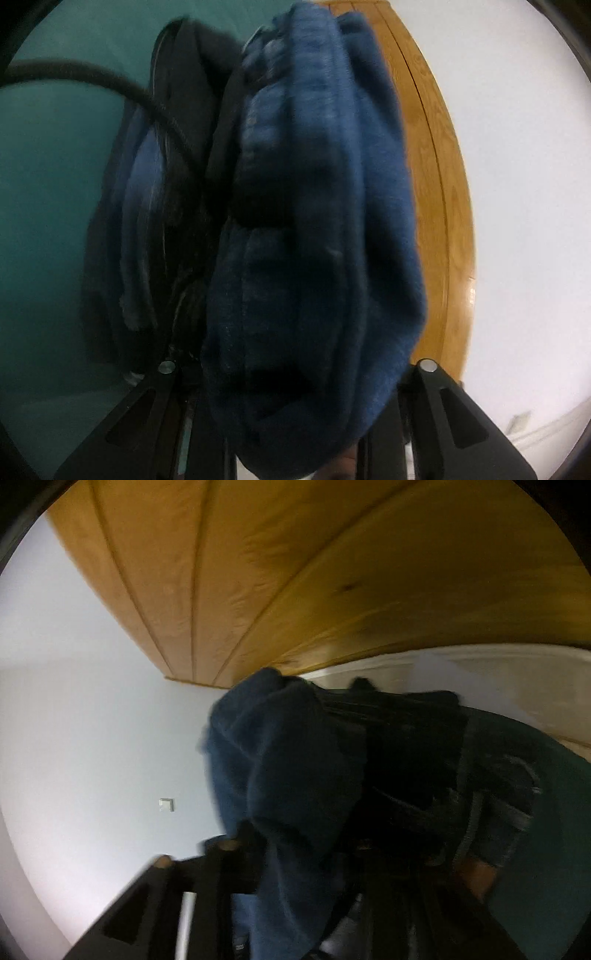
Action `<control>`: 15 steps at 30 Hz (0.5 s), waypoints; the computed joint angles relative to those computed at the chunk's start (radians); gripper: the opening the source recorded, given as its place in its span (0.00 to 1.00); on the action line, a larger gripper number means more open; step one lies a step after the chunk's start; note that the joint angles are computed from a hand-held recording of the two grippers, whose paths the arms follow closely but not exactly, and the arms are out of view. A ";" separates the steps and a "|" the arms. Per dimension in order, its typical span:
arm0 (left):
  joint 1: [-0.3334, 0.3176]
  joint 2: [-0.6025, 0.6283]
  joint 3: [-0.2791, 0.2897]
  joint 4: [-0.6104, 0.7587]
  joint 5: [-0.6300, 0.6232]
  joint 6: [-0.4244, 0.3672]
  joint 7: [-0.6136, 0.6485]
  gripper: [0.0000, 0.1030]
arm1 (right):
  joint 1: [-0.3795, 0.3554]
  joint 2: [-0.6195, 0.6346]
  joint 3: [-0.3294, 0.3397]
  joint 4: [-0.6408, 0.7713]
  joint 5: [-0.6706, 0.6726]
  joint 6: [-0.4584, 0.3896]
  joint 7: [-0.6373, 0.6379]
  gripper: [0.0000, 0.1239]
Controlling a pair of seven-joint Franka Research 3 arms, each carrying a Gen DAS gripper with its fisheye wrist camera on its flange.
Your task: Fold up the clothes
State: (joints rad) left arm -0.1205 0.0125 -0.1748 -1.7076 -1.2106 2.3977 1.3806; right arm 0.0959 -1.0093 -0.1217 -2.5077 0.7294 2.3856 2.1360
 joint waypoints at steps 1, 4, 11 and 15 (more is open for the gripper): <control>0.009 0.010 0.009 0.035 0.029 -0.065 -0.014 0.39 | -0.007 -0.017 -0.015 -0.012 0.002 -0.011 -0.011 0.41; 0.044 0.045 0.025 0.167 0.157 -0.275 -0.066 0.78 | -0.098 -0.076 -0.017 0.050 -0.179 -0.219 0.102 0.83; 0.110 0.019 0.037 0.485 0.658 -0.734 -0.025 0.78 | -0.194 0.084 0.380 0.467 -0.469 -0.448 0.261 0.83; 0.077 -0.283 0.042 0.216 0.827 -0.802 -0.105 0.78 | -0.262 0.353 0.684 0.796 -0.666 -0.558 0.254 0.83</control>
State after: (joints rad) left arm -0.0432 -0.2706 -0.1325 -1.4914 -0.3833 1.5961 1.2752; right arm -0.1656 -0.6562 0.5621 -1.7116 0.0632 1.8272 2.3904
